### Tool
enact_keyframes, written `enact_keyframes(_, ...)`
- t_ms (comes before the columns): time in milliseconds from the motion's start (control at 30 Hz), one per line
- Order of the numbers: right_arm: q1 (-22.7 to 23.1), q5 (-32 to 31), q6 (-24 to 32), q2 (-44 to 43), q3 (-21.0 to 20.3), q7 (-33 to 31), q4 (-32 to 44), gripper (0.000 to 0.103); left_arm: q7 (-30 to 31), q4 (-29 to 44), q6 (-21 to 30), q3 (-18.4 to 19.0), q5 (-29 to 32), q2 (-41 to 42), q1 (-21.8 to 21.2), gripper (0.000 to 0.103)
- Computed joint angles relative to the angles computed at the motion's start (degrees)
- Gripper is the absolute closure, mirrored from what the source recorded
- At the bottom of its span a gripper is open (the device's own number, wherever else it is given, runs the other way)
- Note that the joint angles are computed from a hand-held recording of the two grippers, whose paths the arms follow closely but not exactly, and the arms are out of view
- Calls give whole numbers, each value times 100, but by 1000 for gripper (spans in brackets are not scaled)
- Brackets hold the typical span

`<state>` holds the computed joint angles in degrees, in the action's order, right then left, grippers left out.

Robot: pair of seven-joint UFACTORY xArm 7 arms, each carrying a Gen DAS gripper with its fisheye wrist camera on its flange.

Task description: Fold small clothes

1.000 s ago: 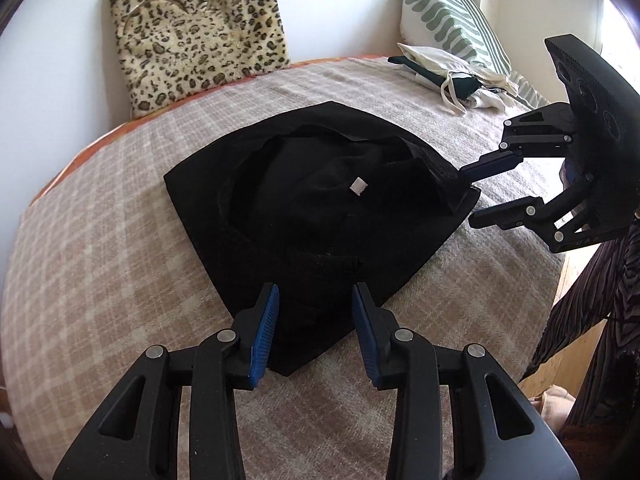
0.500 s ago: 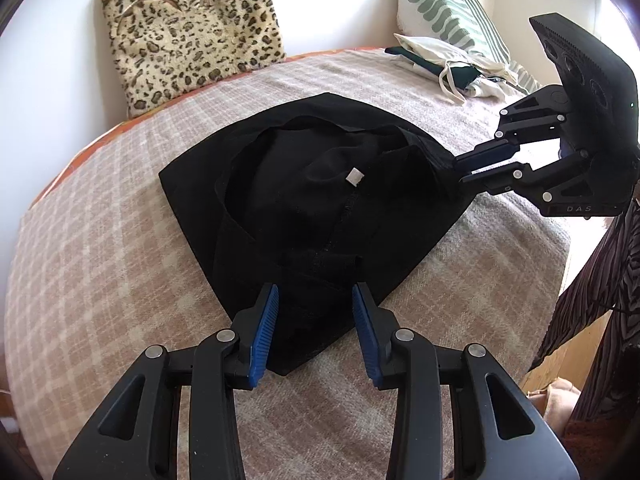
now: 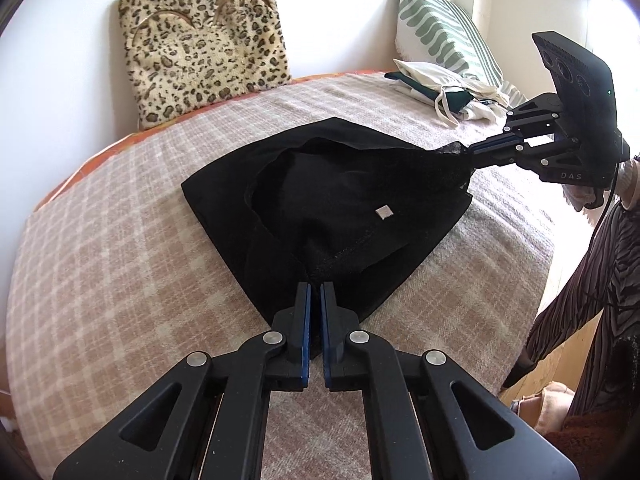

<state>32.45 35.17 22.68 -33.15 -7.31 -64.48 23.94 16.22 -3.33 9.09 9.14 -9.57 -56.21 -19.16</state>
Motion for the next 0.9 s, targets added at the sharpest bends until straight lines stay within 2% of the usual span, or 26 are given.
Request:
enact_keyframes(67, -98, -158, 239, 87, 62, 39, 58, 100, 36, 45, 158, 99, -26, 97, -47, 100)
enact_keyframes(100, -172, -213, 138, 83, 178, 107, 9, 97, 29, 55, 233, 56, -28, 95, -38, 99)
enact_keyframes(133, -204, -250, 29, 71, 249, 159, -27, 83, 33, 23, 284, 1, -19, -4, -21, 99)
enact_keyframes(167, -160, -225, -84, 14, 237, 149, -72, 75, 41, 4, 373, -26, -16, -137, -6, 99)
enact_keyframes(267, 301, 29, -37, -357, -112, -177, -203, 70, 44, -31, 610, 36, -91, -598, 36, 94)
enact_keyframes(333, 457, 31, -37, -391, -71, -313, -267, 69, 98, -17, 616, 23, -107, -680, 48, 93)
enact_keyframes(500, 596, -221, -431, 62, 261, -280, -291, 71, 199, 169, 351, 347, -345, -261, -141, 93)
enact_keyframes(600, 496, -439, -639, 262, 340, -173, -292, 72, 231, 282, 136, 356, -429, 14, -356, 93)
enact_keyframes(633, 501, -484, -643, 295, 278, -187, -277, 75, 253, 328, 90, 378, -443, 102, -434, 93)
enact_keyframes(667, 501, -506, -604, 331, 220, -180, -252, 81, 252, 371, 42, 382, -460, 192, -496, 93)
enact_keyframes(700, 463, -535, -566, 359, 205, -137, -231, 85, 243, 417, -28, 383, -476, 310, -548, 90)
enact_keyframes(733, 443, -532, -576, 380, 190, -108, -226, 98, 212, 470, -103, 376, -494, 453, -588, 83)
enact_keyframes(767, 478, -475, -579, 368, 115, -134, -226, 103, 200, 526, -174, 422, -520, 607, -655, 79)
enact_keyframes(800, 483, -437, -625, 329, 81, -145, -246, 103, 213, 579, -231, 508, -548, 759, -740, 74)
enact_keyframes(900, 489, -402, -490, -15, -79, -243, -347, 103, 316, 643, -140, 688, -609, 1060, -916, 74)
